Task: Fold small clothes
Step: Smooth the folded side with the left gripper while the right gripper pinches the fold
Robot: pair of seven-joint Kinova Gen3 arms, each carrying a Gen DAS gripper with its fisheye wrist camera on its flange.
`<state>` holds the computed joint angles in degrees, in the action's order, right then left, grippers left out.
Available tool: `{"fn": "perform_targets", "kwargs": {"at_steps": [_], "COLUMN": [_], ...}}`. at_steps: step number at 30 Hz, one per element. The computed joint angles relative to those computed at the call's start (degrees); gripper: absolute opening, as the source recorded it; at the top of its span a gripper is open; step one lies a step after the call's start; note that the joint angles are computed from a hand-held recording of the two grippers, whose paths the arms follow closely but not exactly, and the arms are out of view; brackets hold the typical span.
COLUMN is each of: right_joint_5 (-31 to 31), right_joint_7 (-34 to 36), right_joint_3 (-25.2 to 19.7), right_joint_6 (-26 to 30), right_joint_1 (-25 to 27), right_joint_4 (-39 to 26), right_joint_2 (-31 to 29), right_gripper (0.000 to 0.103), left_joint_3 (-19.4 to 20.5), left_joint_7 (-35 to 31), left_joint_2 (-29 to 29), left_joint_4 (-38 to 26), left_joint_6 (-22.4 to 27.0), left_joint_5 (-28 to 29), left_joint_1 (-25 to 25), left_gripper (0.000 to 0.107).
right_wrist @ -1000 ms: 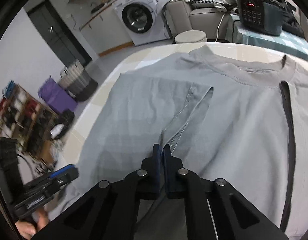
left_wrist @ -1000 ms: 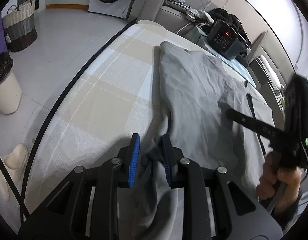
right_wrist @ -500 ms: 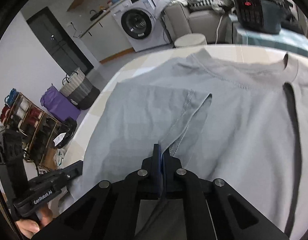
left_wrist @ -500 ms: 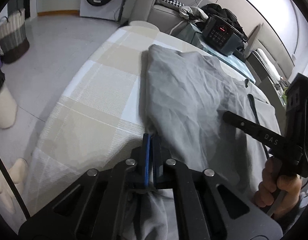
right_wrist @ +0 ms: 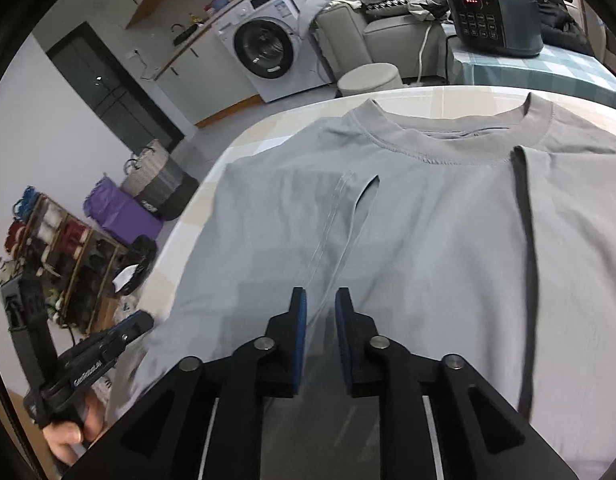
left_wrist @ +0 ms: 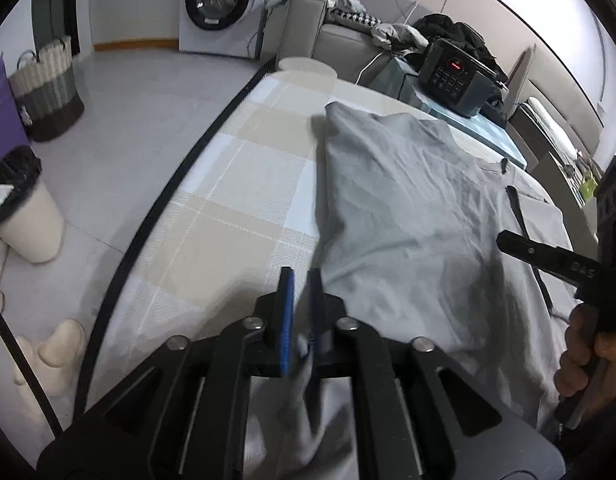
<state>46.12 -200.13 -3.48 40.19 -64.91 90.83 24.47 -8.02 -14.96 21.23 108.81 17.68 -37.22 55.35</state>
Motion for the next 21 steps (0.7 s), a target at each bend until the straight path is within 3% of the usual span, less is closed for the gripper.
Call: {"fn": "perform_targets", "kwargs": {"at_steps": [2,4,7,9,11,16,19,21], "right_joint_5": [0.2,-1.2,-3.1,-2.7,-2.2,0.0,1.9,2.9], "right_joint_7": [-0.3,0.9,1.9,-0.9,-5.2,-16.8,-20.9,-22.1], "right_joint_3": [-1.5,-1.2,1.2,-1.3,-6.1,-8.6,-12.5,-13.5], "right_joint_6": [2.8,7.4,14.4,19.1,22.8,21.7,20.7,20.8], "right_joint_1": [-0.7,-3.3,-8.7,-9.5,-7.9,-9.0,-6.3,-5.9], "right_joint_4": [-0.2,-0.5,0.3,2.4,4.2,12.3,14.7,15.2], "right_joint_2": [-0.5,-1.2,-2.9,-4.8,-6.2,-10.2,-10.8,-10.9], "right_gripper": [0.024,0.025,0.033,0.046,0.046,0.046,0.046,0.046], "left_joint_3": [0.4,4.7,12.7,18.0,23.3,34.2,31.9,27.6], "left_joint_7": [1.5,0.7,-5.6,-9.5,-12.5,-19.8,-23.8,-25.1], "left_joint_2": [-0.9,-1.1,-1.5,-1.5,-0.5,2.3,3.4,4.1], "left_joint_4": [0.5,-0.4,-0.1,1.3,2.1,5.4,4.9,2.3], "left_joint_6": [0.4,2.9,1.5,-2.0,-4.6,-15.1,-17.9,-16.2], "left_joint_5": [-2.2,-2.5,3.2,7.9,12.5,24.1,31.1,34.7], "left_joint_1": [1.4,-0.4,-6.5,-11.5,-16.8,-29.1,-28.0,-24.5], "left_gripper": [0.031,0.039,0.039,0.039,0.039,0.039,0.039,0.025]}}
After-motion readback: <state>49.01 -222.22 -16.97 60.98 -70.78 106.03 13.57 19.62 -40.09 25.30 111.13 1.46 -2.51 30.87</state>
